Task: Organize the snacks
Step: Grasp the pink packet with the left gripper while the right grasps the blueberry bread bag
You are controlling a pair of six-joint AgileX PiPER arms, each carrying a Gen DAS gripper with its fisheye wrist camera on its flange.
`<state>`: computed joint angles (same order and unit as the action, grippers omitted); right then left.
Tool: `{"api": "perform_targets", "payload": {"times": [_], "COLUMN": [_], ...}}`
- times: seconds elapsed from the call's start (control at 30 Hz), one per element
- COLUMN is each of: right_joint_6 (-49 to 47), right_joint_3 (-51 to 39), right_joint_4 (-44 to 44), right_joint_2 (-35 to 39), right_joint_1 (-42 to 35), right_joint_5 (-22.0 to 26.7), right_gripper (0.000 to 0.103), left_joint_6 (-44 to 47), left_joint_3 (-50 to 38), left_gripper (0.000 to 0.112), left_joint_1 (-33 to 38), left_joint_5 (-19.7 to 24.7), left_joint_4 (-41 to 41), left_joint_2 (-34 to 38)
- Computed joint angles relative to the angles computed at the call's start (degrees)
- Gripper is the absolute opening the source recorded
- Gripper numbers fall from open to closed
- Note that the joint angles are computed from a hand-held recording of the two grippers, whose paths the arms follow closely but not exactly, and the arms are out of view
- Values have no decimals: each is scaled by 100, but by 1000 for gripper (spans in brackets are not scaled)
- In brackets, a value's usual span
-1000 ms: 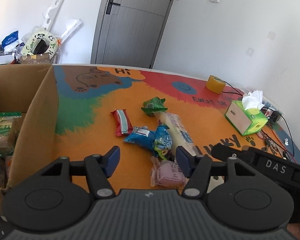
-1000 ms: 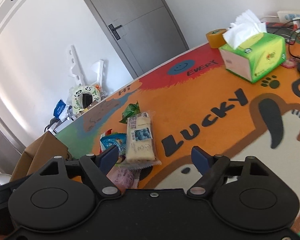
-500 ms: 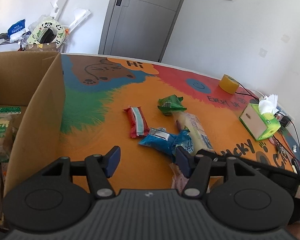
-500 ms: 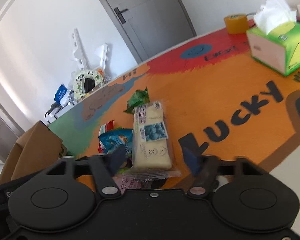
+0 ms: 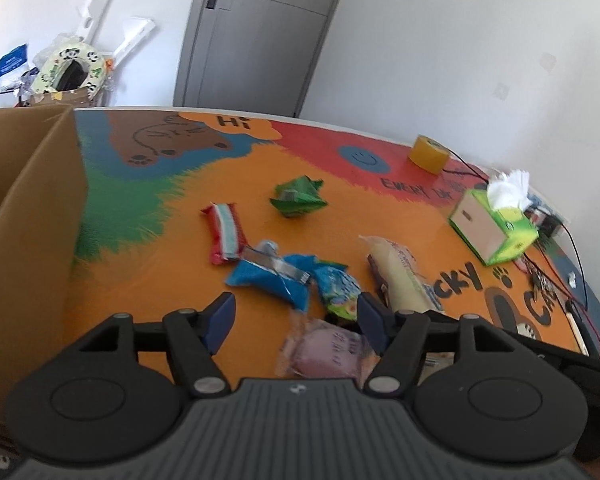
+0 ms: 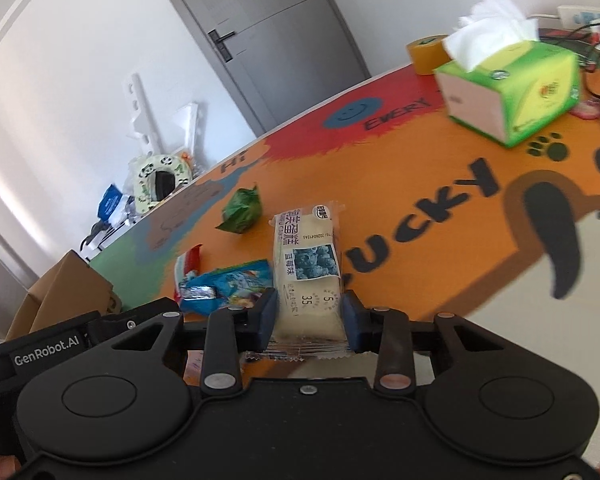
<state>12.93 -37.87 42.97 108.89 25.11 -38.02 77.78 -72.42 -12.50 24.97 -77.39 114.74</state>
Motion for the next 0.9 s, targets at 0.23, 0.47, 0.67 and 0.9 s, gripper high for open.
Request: {"api": "perform_targets", "payload": {"times": [0.23, 0.47, 0.67, 0.9], "right_joint_6": [-214, -431, -572, -715], "right_joint_3": [421, 691, 589, 360], "right_joint_4": [628, 1066, 1075, 1063], "right_joint_2": [-247, -395, -284, -103], "right_joint_1": [287, 544, 530, 441], "right_joint_5": [-249, -476, -606, -543], "right_gripper": [36, 41, 59, 67], "left_joint_6": [659, 549, 1074, 1909], "left_joint_3": [269, 310, 377, 450], "left_gripper": [77, 78, 78, 59], "left_joint_1": [-300, -538, -584, -577], "left_joint_5": [-225, -462, -632, -692], "left_joint_4": [-387, -64, -543, -1267], "left_joint_2": [-59, 48, 102, 135]}}
